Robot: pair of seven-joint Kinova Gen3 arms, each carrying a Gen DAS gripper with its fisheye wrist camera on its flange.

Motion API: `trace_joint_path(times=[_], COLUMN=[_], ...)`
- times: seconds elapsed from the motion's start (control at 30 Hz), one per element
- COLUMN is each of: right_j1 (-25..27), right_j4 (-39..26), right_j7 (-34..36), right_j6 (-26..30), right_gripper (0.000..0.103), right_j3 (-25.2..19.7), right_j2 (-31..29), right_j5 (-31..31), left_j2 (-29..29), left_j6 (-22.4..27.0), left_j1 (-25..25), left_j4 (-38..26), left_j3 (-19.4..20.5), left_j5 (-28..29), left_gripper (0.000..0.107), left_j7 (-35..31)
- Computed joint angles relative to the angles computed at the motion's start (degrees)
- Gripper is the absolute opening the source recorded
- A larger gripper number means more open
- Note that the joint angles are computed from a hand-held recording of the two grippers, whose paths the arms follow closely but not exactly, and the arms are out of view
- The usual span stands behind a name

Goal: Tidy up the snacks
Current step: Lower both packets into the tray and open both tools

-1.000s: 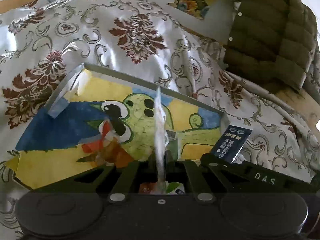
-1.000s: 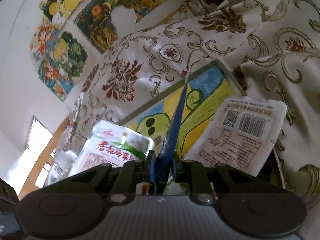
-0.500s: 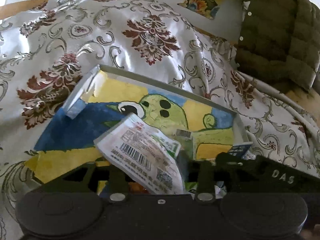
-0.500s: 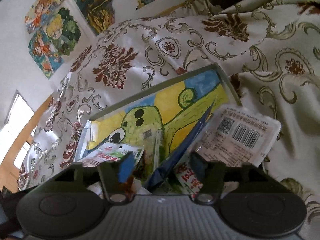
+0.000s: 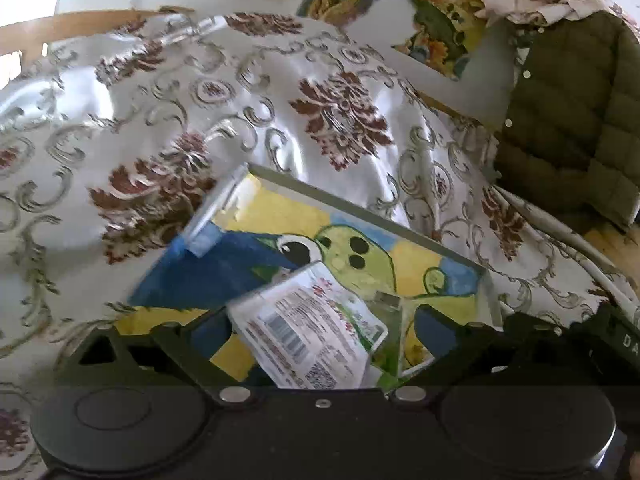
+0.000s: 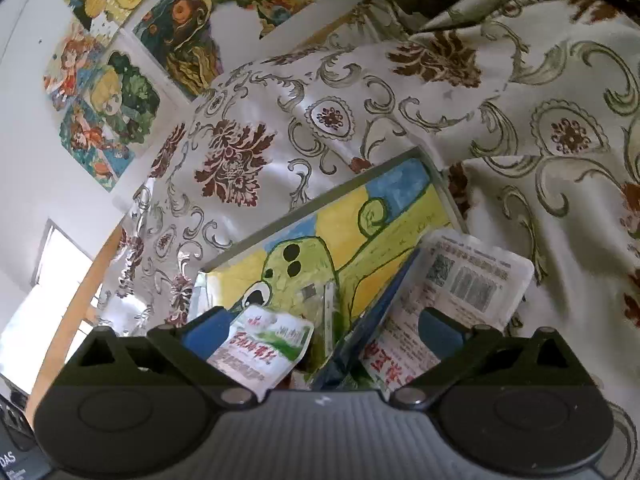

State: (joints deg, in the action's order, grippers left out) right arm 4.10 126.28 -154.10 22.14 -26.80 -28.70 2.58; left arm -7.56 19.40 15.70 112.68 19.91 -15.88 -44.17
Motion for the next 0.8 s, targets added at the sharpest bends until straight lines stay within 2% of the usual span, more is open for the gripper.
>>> trace_joint_path(times=[0.07,0.17,0.27,0.4,0.67,0.8], right_j1=[-1.6,-1.4,2.5,6.2,10.9,10.9], right_j4=[-0.4,-0.5,-0.8,-3.4,-4.1,-4.6], right_j7=[0.6,0.3,-0.5,0.4,2.5,4.3], right_j6=[1.5,2.8,4.7,10.1,12.8,15.8], right_gripper=[0.103,0.103,0.103,0.103,0.103,0.103], right_j3=[1.2,0.2,-4.7,-10.5,-15.5,-16.0], right_j2=[-0.7,-3.2,-6.8,-10.4,-21.8,-26.1], right_j5=[-0.5,-0.5,1.0,3.1,0.8,-2.6], left_j2=[-1.2,-4.0,-7.3,-12.4,-23.1,-28.6], left_j6=[0.8,1.5,3.4,4.9,11.3,14.2], left_j1=[-0.3,-2.6,-7.2,-11.0,-13.0,-14.3], left_j4=[0.2,1.3,2.4,3.9,5.7,6.8], left_j3=[0.3,2.8,8.2,11.7,12.3,12.5], left_j5=[-0.3,-1.9,-5.0,-5.2,-0.9,0.6], left_gripper=[0.1,0.101,0.102,0.102,0.102,0.102], left_j7=[0.5,3.1,7.4,9.0,2.6,-0.7])
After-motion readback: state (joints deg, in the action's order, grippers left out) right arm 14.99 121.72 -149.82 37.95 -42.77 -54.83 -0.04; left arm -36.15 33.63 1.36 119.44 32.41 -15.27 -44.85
